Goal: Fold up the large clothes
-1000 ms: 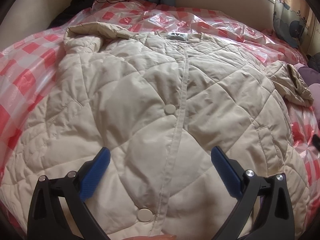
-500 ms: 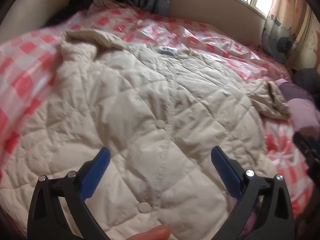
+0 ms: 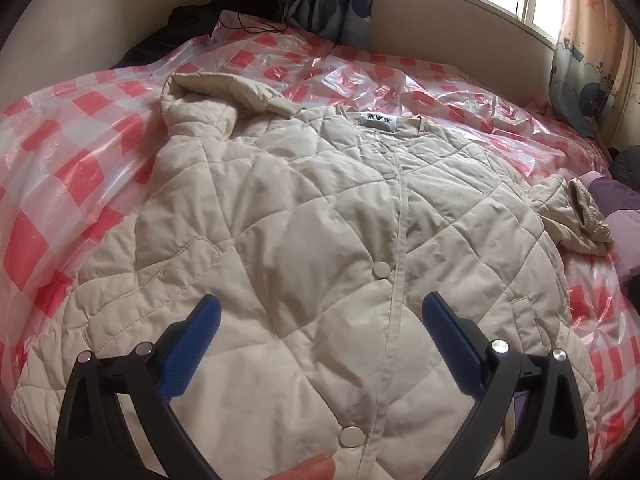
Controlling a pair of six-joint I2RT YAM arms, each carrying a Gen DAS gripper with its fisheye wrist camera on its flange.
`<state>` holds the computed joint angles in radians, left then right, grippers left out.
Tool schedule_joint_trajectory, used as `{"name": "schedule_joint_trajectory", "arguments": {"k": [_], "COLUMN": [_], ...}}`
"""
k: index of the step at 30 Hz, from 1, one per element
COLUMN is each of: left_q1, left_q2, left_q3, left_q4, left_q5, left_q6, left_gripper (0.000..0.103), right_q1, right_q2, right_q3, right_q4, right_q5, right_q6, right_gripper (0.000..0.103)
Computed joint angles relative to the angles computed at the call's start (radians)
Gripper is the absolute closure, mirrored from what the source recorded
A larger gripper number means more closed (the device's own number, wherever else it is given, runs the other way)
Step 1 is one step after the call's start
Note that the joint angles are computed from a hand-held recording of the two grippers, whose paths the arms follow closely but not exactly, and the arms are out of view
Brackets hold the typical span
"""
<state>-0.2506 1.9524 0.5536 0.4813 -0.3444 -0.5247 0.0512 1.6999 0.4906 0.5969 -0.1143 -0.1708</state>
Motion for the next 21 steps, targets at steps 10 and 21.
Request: {"name": "schedule_joint_trajectory", "arguments": {"k": [10,21], "left_q1": [-0.01,0.043], "left_q2": [-0.045,-0.018], "left_q3": [-0.02,-0.009], "left_q4": [-0.036,-0.061], "left_q5": [-0.119,-0.07], "left_q6": [0.028,0.027], "left_gripper": [0.006,0.006], "right_q1": [0.158,0.142], "right_q2": [0.027,0.123], "right_q3": [0.073,0.107], "right_q4": [-0.017,-0.029], "right_q5": [0.193,0.082], "right_q6": [0.066,0.166], "right_gripper": [0.006,0.006]}}
